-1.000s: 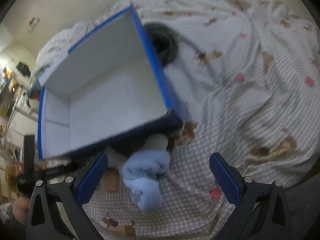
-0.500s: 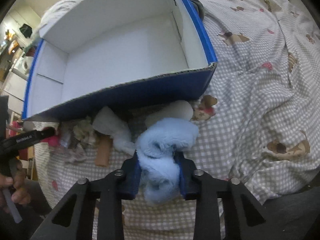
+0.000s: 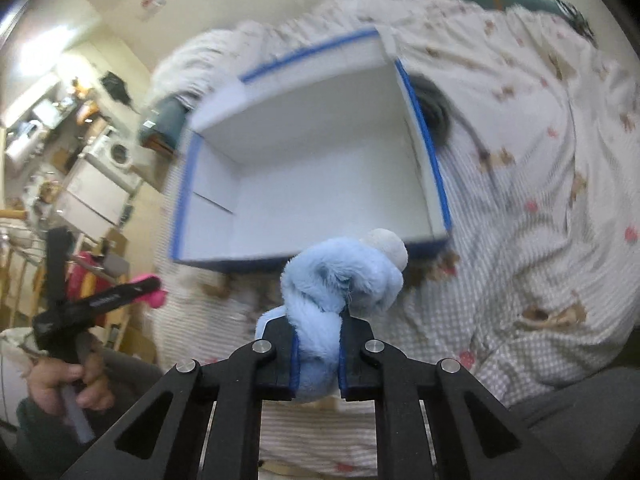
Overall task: Organize soft objects
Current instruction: 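Carry the pink duck and blue towel into the box and open both grippers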
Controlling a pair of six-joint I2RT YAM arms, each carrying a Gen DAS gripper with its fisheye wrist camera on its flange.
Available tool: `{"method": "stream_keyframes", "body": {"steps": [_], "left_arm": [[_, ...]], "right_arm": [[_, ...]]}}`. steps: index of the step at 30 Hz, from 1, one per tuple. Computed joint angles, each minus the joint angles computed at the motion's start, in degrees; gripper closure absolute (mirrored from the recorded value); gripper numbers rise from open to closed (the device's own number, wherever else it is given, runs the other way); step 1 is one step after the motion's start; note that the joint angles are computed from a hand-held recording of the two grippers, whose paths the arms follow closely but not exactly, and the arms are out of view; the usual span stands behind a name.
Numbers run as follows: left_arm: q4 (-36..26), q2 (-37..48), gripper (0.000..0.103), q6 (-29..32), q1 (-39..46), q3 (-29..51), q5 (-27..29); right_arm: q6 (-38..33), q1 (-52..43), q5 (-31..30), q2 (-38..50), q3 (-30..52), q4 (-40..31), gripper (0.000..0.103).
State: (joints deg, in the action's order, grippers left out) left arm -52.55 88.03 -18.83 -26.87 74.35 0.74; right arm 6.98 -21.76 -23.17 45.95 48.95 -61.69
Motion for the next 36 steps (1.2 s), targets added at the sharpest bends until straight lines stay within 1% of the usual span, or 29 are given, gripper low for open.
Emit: {"method": "stream_keyframes", "body": {"steps": [2, 3, 5, 7, 8, 11, 13, 18, 21, 25, 30, 33, 36], "left_arm": [[-0.1, 0.9, 0.064, 1.3, 0.9, 2.3, 0.0], [-1.6, 0.7, 0.064, 1.0, 0.3, 4.1, -0.7], [-2.9, 1.8, 0.064, 1.1, -0.3, 7.1, -1.9], [-3.2, 3.6, 0.064, 2.0, 0.8, 9.9, -2.6], [-4.4, 3.7, 0.064, 1.6, 0.4, 11.6, -3.4], [-9.0, 3.2, 0.064, -1.0, -0.9, 16.4, -4.6], [-10.4, 3.2, 0.064, -2.4, -0.2, 18.6, -4.3], [-11.6, 6.6, 0.064, -2.0, 0.0, 23.9, -6.5], [-11.6, 8.9, 0.064, -1.9, -1.1, 25.8, -7.0], [-9.7, 12.4, 0.064, -0.7, -3.0, 26.5, -7.8], [-7.2, 18.6, 0.064, 1.2, -4.1, 28.3, -6.6], [-6.8, 23.3, 0.064, 2.9, -4.7, 31.7, -5.7], [-5.9, 27.6, 0.064, 4.4, -5.0, 35.1, -5.1]], "right_arm": [[0.0, 0.3, -1.6, 0.5, 4.8, -1.8, 0.088], [0.3, 0.9, -2.2, 1.0, 7.1, -2.4, 0.088], [0.6, 2.2, -2.3, 2.7, 10.4, -1.7, 0.088], [2.7, 5.0, -1.1, 4.1, 12.0, 0.2, 0.088], [2.9, 5.0, -1.7, 4.9, 13.0, 0.6, 0.088], [3.2, 5.1, -3.5, 6.7, 13.8, 2.5, 0.088], [2.5, 4.6, -4.7, 8.5, 14.9, 2.9, 0.088], [0.9, 4.1, -5.9, 10.5, 15.2, 5.0, 0.088], [0.6, 1.9, -8.1, 12.1, 14.7, 6.8, 0.088], [0.8, 0.4, -8.9, 15.9, 13.7, 9.5, 0.088], [1.3, 1.7, -6.8, 21.2, 12.6, 14.6, 0.088], [3.0, 2.4, -6.7, 25.1, 12.7, 18.5, 0.088], [3.7, 3.9, -5.3, 29.4, 12.3, 23.6, 0.087]]}}
